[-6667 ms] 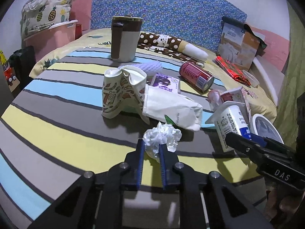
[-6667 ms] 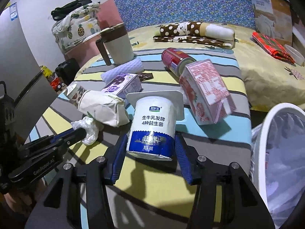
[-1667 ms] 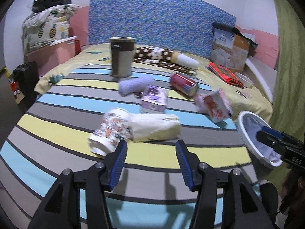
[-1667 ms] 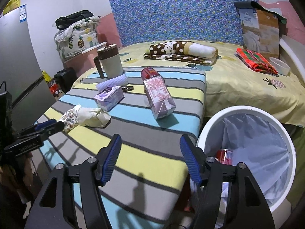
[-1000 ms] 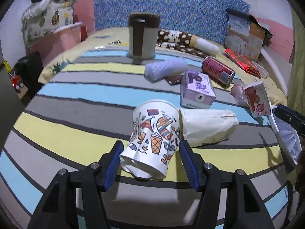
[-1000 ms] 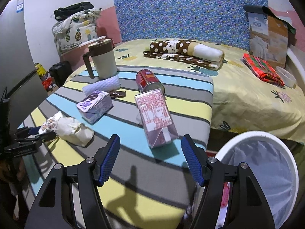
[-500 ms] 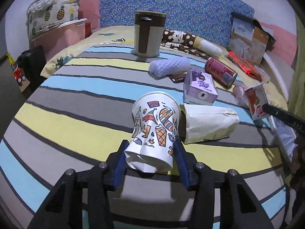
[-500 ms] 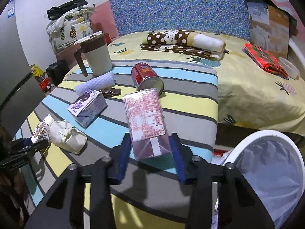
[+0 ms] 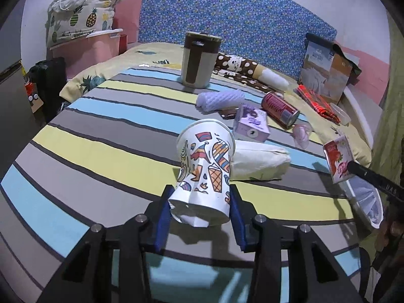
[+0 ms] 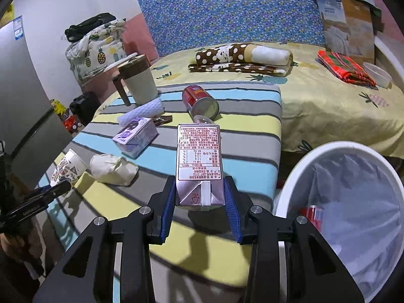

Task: Collect trash
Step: 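Carry paper cup and pink carton over the white bin and open both tools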

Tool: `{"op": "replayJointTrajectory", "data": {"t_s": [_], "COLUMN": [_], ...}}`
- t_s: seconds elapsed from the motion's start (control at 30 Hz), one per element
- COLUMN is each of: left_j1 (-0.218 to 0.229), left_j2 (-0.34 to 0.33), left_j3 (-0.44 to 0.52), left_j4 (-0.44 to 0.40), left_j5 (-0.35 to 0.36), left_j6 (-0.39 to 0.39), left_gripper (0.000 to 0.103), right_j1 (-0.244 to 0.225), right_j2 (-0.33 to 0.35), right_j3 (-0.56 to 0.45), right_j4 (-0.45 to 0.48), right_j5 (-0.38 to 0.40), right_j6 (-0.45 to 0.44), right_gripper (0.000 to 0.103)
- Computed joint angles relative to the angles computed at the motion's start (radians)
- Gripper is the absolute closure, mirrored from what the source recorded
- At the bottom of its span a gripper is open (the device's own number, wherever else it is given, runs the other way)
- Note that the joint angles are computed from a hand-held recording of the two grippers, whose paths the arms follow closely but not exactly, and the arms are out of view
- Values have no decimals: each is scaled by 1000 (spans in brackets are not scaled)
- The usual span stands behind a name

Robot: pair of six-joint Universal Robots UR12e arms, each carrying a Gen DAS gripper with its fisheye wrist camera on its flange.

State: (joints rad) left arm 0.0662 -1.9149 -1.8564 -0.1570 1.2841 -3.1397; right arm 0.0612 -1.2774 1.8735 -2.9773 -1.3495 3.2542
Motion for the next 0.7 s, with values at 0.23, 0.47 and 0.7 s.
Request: {"op": "replayJointTrajectory", "data": {"t_s": [0.23, 0.47, 0.7], "left_j1": [-13, -46, -82], "left_j2": [26, 40, 46], "left_j3": [-24, -32, -30], "left_j4": [10, 6, -13], "left_j5": [-31, -51, -97], "left_j6": [14, 39, 86], "left_gripper": [59, 59, 59], "right_j1": [-1, -1, -6], "right_j2": [-29, -53, -75], "right_j3": [38, 71, 103], "right_j4": [-30, -59, -82], "right_j5": [-1, -23, -52], "right_j6": [30, 50, 82], "right_gripper": [64, 64, 64]}}
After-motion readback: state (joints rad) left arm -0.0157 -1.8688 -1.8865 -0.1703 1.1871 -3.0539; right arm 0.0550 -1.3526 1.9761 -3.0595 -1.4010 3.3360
